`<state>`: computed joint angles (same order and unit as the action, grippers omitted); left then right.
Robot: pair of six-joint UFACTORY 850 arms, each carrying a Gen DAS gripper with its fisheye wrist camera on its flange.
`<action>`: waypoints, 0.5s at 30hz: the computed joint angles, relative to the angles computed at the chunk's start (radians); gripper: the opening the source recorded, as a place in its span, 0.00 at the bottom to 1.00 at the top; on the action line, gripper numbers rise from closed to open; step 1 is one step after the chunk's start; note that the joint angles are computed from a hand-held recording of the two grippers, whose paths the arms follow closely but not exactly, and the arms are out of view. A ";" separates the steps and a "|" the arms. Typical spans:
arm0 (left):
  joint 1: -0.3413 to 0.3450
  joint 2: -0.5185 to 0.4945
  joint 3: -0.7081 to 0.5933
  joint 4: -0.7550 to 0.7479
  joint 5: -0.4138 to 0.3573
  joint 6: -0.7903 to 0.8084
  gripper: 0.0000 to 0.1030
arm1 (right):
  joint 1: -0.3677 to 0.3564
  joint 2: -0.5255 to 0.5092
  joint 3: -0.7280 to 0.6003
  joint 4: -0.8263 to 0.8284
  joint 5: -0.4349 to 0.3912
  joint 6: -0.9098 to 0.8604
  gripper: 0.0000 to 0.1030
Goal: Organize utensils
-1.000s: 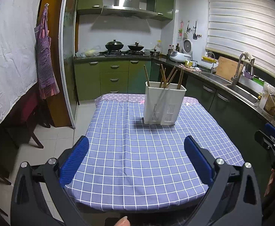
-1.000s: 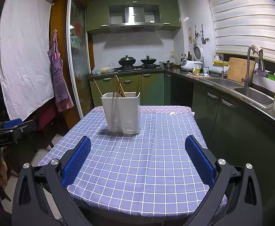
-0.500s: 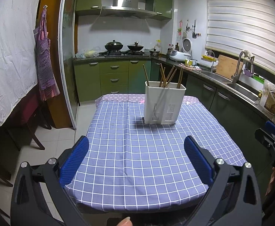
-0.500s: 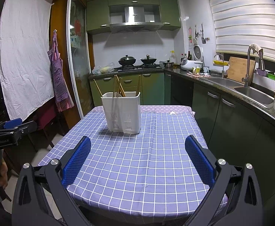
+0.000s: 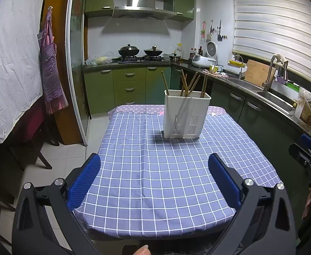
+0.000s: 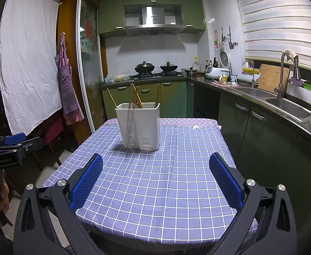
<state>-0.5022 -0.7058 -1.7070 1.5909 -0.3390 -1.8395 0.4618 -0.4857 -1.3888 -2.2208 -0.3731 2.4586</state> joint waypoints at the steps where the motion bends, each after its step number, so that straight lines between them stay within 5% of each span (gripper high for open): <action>1: 0.000 0.000 0.000 0.001 0.001 -0.002 0.94 | 0.000 0.000 0.000 -0.001 0.000 0.001 0.96; 15: 0.005 0.008 0.010 0.038 0.006 -0.034 0.94 | 0.004 -0.004 0.000 -0.003 -0.005 0.006 0.96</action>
<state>-0.4968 -0.6976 -1.6971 1.6294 -0.3331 -1.8736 0.4655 -0.4900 -1.3885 -2.2241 -0.3780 2.4645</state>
